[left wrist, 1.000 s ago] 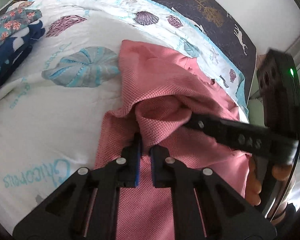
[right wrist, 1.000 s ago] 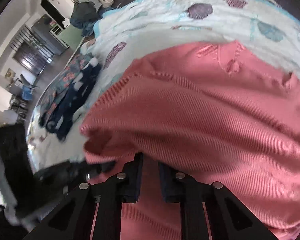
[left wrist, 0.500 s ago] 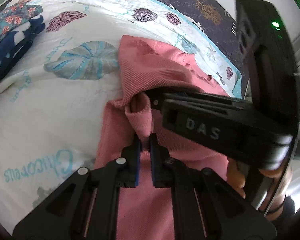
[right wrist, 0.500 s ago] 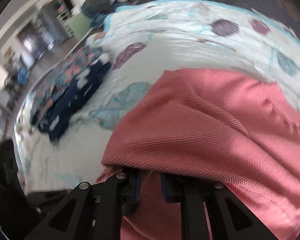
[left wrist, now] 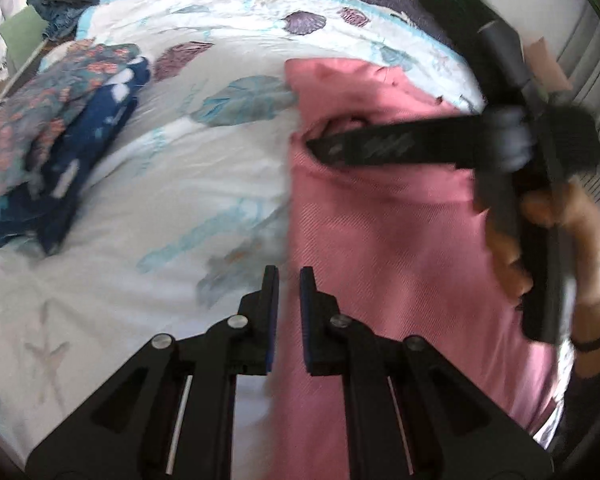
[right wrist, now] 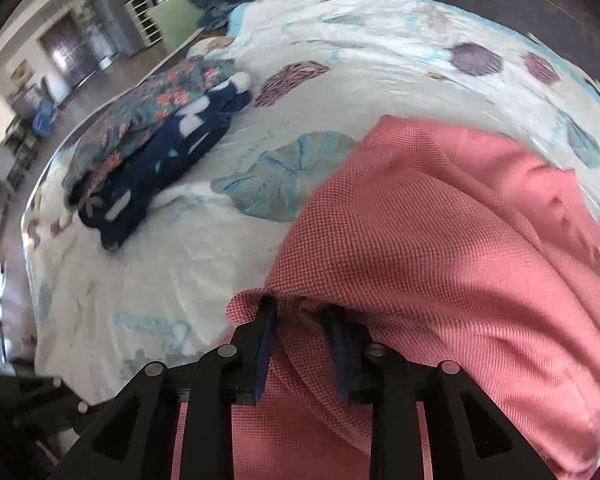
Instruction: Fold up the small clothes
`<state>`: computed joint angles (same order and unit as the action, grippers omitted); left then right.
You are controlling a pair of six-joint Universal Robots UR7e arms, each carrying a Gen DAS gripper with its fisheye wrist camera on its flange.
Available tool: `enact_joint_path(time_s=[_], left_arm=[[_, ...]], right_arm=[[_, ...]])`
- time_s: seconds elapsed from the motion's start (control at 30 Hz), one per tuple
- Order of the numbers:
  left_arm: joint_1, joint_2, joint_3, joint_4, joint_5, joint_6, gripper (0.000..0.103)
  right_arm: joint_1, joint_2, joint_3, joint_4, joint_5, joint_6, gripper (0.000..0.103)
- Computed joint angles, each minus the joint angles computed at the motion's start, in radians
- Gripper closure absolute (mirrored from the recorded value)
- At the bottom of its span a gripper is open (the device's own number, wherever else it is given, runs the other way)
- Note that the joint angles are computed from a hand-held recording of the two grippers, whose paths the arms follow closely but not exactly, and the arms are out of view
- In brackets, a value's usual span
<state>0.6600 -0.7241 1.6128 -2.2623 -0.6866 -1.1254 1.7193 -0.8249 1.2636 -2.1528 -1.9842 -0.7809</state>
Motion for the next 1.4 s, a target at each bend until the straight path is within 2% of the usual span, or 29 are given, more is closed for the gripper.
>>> enact_joint_path(time_s=[0.07, 0.1, 0.13, 0.2, 0.27, 0.33, 0.37, 0.43, 0.53, 0.6, 0.67, 0.7, 0.83, 0.93, 1.03, 1.1, 1.2, 1.27, 1.3, 1.4], left_arm=[[-0.016, -0.016, 0.004, 0.087, 0.015, -0.041, 0.079], [-0.023, -0.023, 0.01, 0.117, 0.025, -0.064, 0.071], [-0.029, -0.032, 0.018, 0.141, 0.034, -0.081, 0.068], [-0.04, -0.054, 0.042, 0.166, 0.034, -0.115, 0.063], [-0.042, -0.07, 0.066, 0.131, 0.016, -0.101, 0.061], [-0.043, -0.071, 0.064, 0.147, -0.002, -0.1, 0.057], [-0.045, -0.073, 0.065, 0.164, -0.016, -0.109, 0.057], [-0.052, -0.076, 0.08, 0.154, -0.041, -0.107, 0.057], [-0.068, -0.078, 0.108, 0.136, -0.092, -0.08, 0.056], [-0.079, -0.077, 0.12, 0.133, -0.103, -0.072, 0.056], [-0.098, -0.078, 0.137, 0.135, -0.094, -0.085, 0.052], [-0.105, -0.078, 0.142, 0.135, -0.093, -0.09, 0.049], [-0.124, -0.064, 0.148, 0.128, -0.107, -0.091, 0.048], [-0.142, -0.05, 0.136, 0.172, -0.098, -0.104, 0.048], [-0.149, -0.056, 0.152, 0.143, -0.116, -0.1, 0.049], [-0.154, -0.061, 0.168, 0.105, -0.132, -0.079, 0.057], [-0.162, -0.064, 0.185, 0.071, -0.144, -0.072, 0.066], [-0.168, -0.068, 0.198, 0.041, -0.158, -0.062, 0.076], [-0.173, -0.069, 0.2, 0.035, -0.165, -0.058, 0.08], [-0.185, -0.065, 0.2, 0.045, -0.174, -0.059, 0.084]], right_arm=[[-0.01, -0.039, -0.005, 0.061, 0.052, 0.033, 0.076], [-0.019, -0.08, 0.008, 0.075, 0.086, 0.036, 0.076], [-0.024, -0.108, 0.02, 0.071, 0.099, 0.031, 0.074], [-0.042, -0.187, 0.056, 0.049, 0.12, 0.017, 0.064], [-0.078, -0.274, 0.083, 0.026, 0.149, 0.005, 0.043], [-0.117, -0.333, 0.093, -0.018, 0.141, 0.007, 0.034], [-0.138, -0.355, 0.093, -0.029, 0.135, 0.022, 0.033], [-0.207, -0.401, 0.059, 0.037, 0.169, 0.099, 0.033], [-0.322, -0.455, 0.012, 0.218, 0.265, 0.183, 0.032], [-0.396, -0.489, 0.008, 0.338, 0.317, 0.196, 0.032], [-0.448, -0.524, 0.037, 0.391, 0.345, 0.195, 0.032], [-0.47, -0.543, 0.058, 0.4, 0.354, 0.189, 0.032], [-0.546, -0.605, 0.133, 0.404, 0.428, 0.163, 0.032], [-0.57, -0.63, 0.165, 0.408, 0.469, 0.137, 0.032], [-0.573, -0.65, 0.197, 0.399, 0.477, 0.114, 0.032], [-0.578, -0.66, 0.209, 0.393, 0.487, 0.099, 0.032], [-0.577, -0.666, 0.245, 0.353, 0.492, 0.085, 0.042], [-0.589, -0.667, 0.246, 0.367, 0.495, 0.085, 0.055], [-0.593, -0.663, 0.241, 0.372, 0.502, 0.096, 0.056], [-0.599, -0.651, 0.226, 0.402, 0.526, 0.122, 0.06]])
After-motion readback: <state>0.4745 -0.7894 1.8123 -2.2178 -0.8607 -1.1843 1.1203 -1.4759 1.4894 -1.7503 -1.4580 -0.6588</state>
